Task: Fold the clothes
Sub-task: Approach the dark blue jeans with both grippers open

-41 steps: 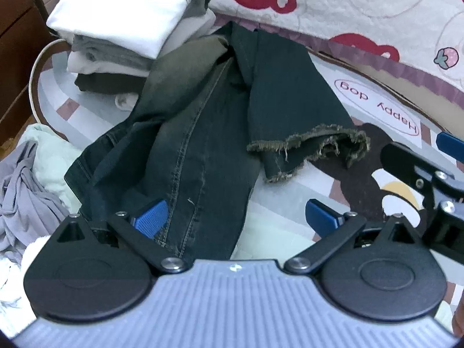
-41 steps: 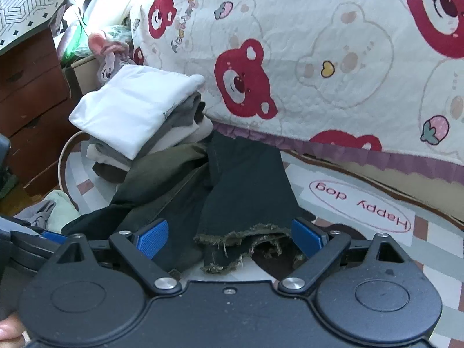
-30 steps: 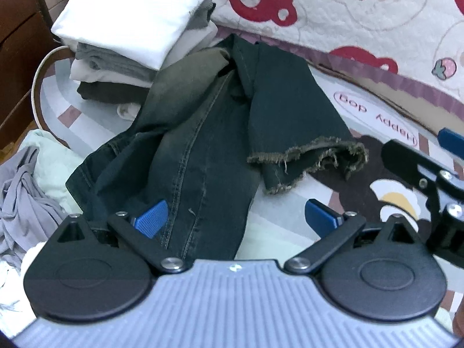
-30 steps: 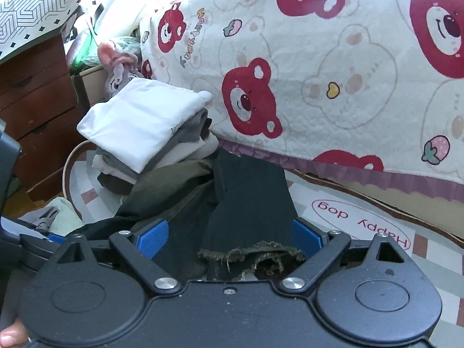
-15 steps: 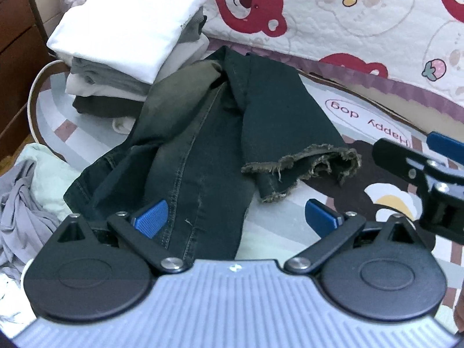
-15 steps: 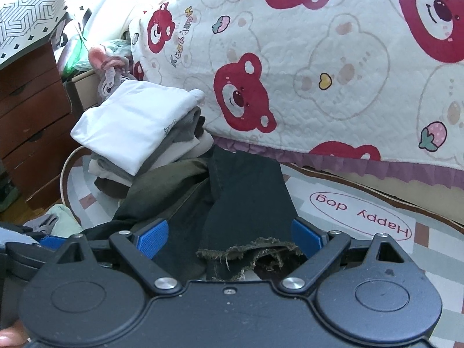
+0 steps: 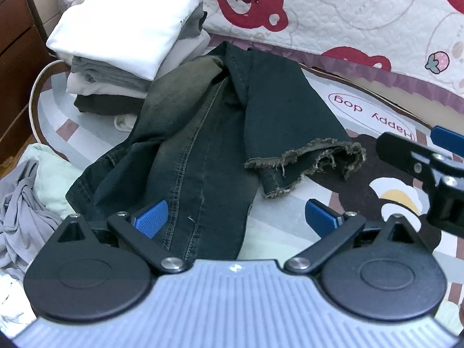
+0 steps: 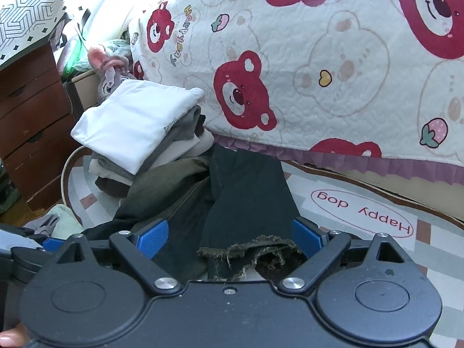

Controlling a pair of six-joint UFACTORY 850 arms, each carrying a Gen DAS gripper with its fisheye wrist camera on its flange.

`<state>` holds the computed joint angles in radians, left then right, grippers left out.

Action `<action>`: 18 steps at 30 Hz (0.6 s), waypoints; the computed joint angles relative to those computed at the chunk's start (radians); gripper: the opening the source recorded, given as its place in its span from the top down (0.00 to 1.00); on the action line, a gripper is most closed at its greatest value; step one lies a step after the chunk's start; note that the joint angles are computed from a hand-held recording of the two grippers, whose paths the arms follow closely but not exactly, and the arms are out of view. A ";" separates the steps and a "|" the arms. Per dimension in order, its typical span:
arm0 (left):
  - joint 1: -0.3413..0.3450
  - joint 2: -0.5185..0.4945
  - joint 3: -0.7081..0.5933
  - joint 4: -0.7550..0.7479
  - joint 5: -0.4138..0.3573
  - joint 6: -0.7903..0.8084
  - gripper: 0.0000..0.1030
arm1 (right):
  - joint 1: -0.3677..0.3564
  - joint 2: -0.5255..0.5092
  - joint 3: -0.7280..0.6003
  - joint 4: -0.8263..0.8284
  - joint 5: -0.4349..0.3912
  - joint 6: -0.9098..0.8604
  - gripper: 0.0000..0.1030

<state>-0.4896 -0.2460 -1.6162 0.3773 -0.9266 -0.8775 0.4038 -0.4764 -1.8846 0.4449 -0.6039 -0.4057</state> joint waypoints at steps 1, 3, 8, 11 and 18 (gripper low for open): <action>0.001 0.000 0.000 0.000 0.000 -0.001 0.00 | 0.000 0.001 -0.002 -0.008 -0.010 0.007 0.08; 0.003 0.001 0.001 -0.003 0.003 0.000 0.00 | 0.005 0.016 0.040 0.057 0.063 -0.058 0.08; 0.006 0.002 0.004 -0.004 0.004 -0.002 0.00 | -0.097 0.254 0.430 0.410 0.110 -0.480 0.08; 0.005 0.001 0.003 -0.003 0.003 -0.011 0.00 | -0.097 0.249 0.428 0.410 0.111 -0.480 0.08; 0.002 0.001 0.005 -0.001 0.004 -0.018 0.00 | -0.100 0.235 0.424 0.428 0.111 -0.506 0.08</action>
